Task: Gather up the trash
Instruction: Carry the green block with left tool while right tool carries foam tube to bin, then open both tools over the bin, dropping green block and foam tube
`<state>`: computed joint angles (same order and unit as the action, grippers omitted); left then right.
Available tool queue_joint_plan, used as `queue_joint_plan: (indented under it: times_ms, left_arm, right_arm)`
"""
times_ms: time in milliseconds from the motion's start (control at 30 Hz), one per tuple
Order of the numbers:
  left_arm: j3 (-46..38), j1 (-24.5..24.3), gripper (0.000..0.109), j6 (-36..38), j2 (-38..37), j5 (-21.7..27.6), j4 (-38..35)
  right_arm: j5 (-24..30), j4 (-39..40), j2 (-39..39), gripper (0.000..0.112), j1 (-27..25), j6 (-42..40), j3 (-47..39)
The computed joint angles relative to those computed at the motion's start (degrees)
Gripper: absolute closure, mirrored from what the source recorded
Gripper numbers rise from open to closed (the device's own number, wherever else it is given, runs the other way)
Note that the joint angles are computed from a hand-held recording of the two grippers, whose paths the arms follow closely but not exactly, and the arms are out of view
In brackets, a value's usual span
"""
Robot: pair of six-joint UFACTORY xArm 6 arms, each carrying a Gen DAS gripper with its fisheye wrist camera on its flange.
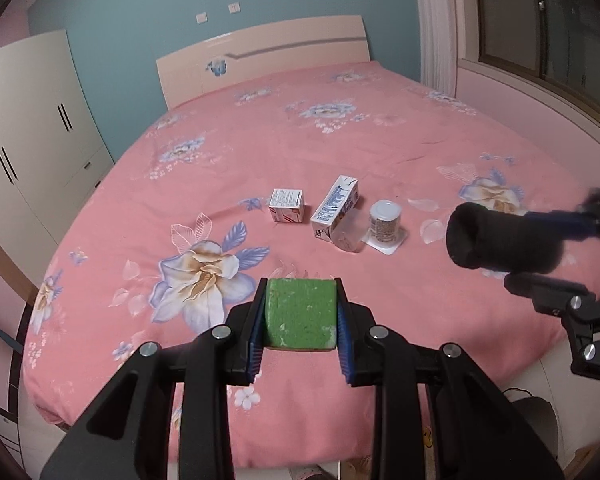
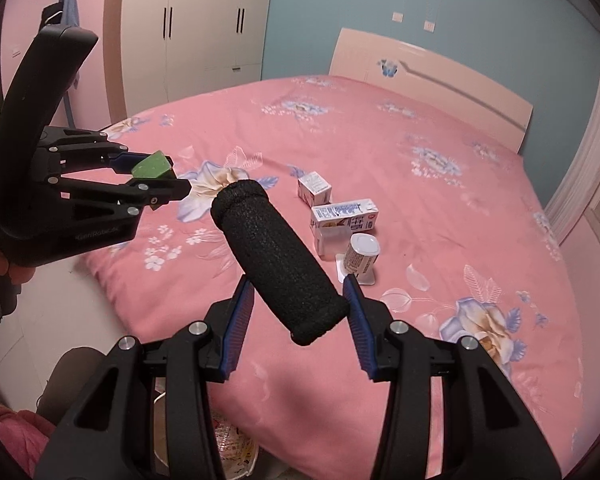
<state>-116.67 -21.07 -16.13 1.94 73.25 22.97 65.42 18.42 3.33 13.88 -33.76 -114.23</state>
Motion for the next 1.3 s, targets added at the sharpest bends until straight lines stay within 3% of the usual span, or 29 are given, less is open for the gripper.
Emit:
queue_joint_plan:
  times_ms: [400, 767, 1300]
  left_arm:
    - [15.00, -5.43, 0.076, -2.62, -12.36, 0.65, 0.93]
    - [27.72, -9.48, 0.076, -4.21, -18.25, 0.95, -0.85]
    - [46.23, -7.80, 0.076, -4.72, -20.05, -0.90, -11.48]
  right_arm:
    - [-1.37, 1.74, -13.24, 0.065, -1.46, -1.42, 15.38]
    - [0.92, -0.22, -21.31, 0.065, -1.62, -2.04, 29.59]
    - [5.08, -4.18, -23.12, 0.065, 1.49, 1.50, 47.29]
